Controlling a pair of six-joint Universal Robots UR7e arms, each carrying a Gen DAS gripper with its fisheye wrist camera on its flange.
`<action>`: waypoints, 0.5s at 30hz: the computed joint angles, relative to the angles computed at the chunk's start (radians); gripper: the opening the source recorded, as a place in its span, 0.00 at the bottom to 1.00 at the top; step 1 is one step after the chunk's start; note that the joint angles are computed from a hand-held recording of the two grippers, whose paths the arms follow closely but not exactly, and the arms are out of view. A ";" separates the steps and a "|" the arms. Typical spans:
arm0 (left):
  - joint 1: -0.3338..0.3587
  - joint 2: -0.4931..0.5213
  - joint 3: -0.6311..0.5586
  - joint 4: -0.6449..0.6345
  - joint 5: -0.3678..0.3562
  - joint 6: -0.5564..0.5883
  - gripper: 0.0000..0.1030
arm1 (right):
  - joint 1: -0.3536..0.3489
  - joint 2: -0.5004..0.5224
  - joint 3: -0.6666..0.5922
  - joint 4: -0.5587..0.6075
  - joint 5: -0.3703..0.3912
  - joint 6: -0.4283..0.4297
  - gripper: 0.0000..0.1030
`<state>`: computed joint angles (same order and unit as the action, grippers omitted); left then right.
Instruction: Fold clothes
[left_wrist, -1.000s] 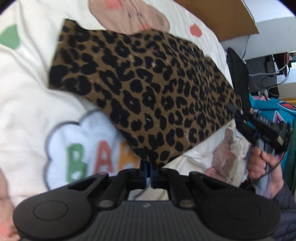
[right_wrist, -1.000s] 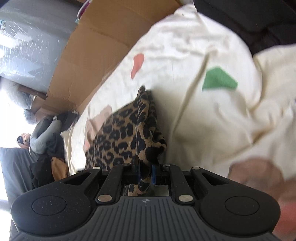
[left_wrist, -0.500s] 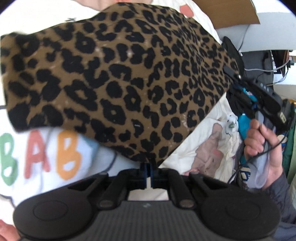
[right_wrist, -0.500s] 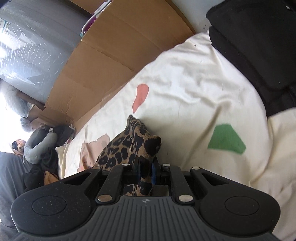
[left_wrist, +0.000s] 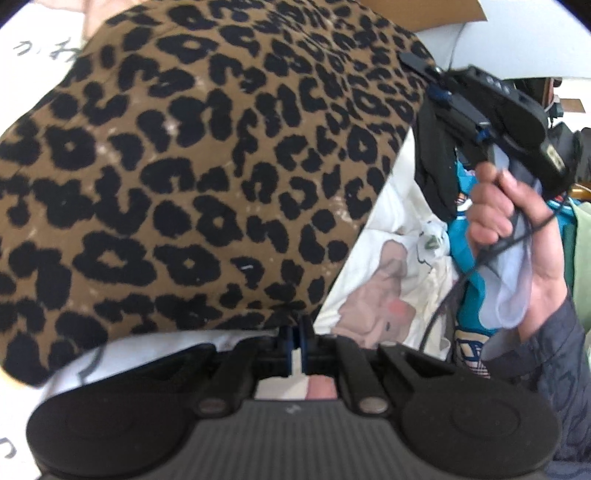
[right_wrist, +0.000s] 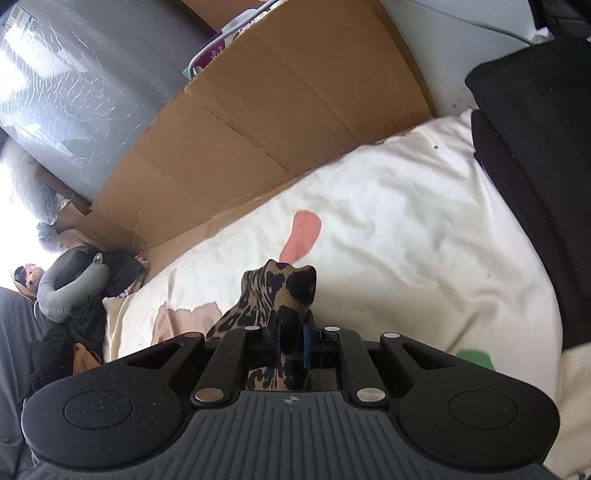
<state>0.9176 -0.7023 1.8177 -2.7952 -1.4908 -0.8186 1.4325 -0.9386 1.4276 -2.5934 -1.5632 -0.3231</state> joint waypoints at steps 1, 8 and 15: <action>0.000 0.003 -0.011 0.019 -0.010 0.007 0.05 | 0.002 0.007 -0.008 -0.001 -0.007 -0.003 0.10; -0.003 -0.034 -0.029 0.110 -0.067 0.058 0.15 | -0.003 0.008 -0.012 -0.027 -0.065 0.010 0.21; -0.010 -0.082 -0.057 0.147 -0.027 0.109 0.16 | -0.017 -0.050 0.054 -0.042 -0.064 0.023 0.28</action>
<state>0.9080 -0.7840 1.7605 -2.6484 -1.5177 -0.7096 1.4151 -0.9885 1.4820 -2.6354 -1.6275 -0.3006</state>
